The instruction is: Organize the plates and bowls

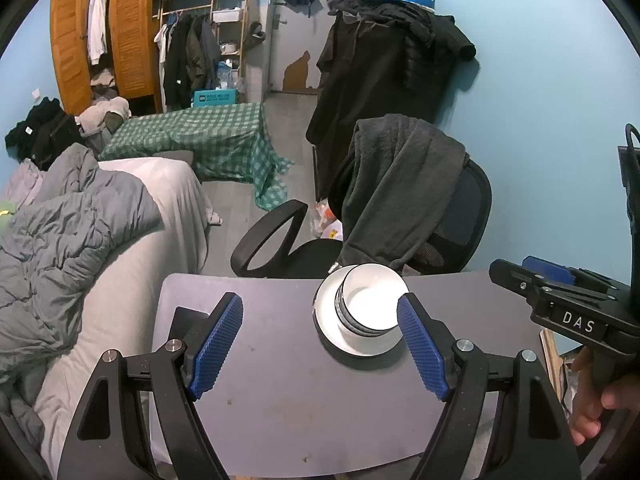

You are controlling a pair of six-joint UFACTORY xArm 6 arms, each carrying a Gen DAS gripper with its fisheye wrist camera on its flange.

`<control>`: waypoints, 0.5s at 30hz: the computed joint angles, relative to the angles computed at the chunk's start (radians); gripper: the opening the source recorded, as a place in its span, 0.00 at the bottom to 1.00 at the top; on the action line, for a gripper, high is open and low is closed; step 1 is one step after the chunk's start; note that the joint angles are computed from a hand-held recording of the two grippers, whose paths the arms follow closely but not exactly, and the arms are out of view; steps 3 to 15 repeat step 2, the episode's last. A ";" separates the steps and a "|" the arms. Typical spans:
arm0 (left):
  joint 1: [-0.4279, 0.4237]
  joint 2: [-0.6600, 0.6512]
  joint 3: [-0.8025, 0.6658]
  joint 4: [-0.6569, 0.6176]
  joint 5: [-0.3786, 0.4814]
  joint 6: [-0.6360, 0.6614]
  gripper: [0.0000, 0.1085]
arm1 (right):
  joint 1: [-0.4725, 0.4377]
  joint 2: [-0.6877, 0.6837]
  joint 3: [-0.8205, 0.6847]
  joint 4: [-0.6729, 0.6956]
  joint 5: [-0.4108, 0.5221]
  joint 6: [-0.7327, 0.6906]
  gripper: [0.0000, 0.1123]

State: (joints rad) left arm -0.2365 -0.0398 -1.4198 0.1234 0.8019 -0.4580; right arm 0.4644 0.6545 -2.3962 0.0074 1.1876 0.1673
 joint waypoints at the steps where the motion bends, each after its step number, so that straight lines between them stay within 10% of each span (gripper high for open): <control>1: -0.002 0.000 -0.002 0.010 0.002 -0.008 0.74 | 0.000 0.001 -0.003 0.001 0.002 0.000 0.53; 15: -0.004 0.002 -0.006 0.019 0.006 -0.014 0.74 | 0.003 0.002 -0.006 -0.001 0.004 0.003 0.53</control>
